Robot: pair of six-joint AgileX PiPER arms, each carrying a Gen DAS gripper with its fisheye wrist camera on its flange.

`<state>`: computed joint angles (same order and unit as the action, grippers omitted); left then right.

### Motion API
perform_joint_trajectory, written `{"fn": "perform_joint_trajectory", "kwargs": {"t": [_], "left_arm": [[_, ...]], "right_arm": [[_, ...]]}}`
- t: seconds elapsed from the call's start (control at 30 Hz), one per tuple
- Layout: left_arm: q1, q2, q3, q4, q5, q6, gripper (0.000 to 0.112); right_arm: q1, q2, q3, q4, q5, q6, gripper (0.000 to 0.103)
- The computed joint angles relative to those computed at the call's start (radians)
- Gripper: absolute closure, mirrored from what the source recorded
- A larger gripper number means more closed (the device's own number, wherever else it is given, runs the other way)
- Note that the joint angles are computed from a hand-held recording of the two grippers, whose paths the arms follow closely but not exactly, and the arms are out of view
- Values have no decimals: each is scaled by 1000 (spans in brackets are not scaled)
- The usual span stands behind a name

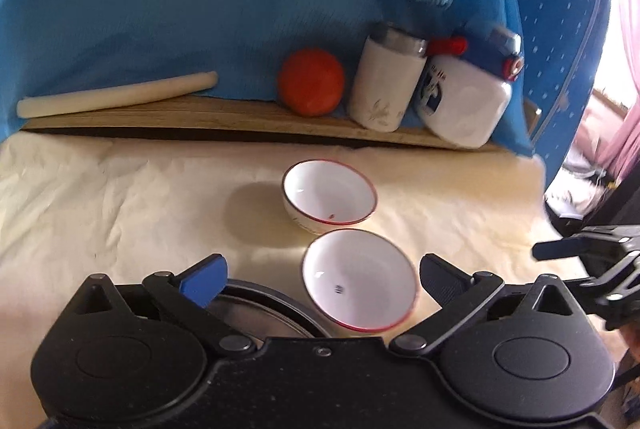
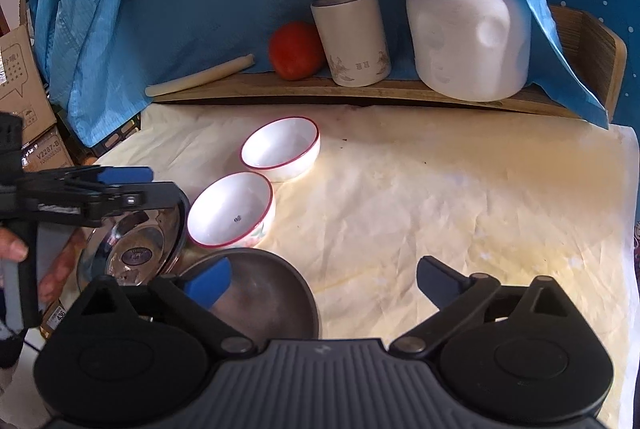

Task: Organize plates and bowls

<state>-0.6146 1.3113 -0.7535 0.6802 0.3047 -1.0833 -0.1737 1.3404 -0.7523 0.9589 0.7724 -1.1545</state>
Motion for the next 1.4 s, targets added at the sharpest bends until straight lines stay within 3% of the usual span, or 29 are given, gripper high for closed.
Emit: {"fn": "perform_joint_trajectory", "kwargs": {"t": [0.4,0.6,0.9,1.17,1.4], "left_arm": [[119,207,-222,-427,127,696,10],[137,266,-285,-410,185,759,10],[163,305,-317,-467,201,847,10],[145,323,-337,-413,228,843,10],[129,334,-352,-369,252,828,13]], "right_arm": [[174,109,-116,-51,-112,182,1],[216,185,-186,-125,-119,283,1],[249,256,-240,-150,-108,330,1],[299,266,-254,-204,-123,364,1],[336,281,-265,-274,-137,402,19]]}}
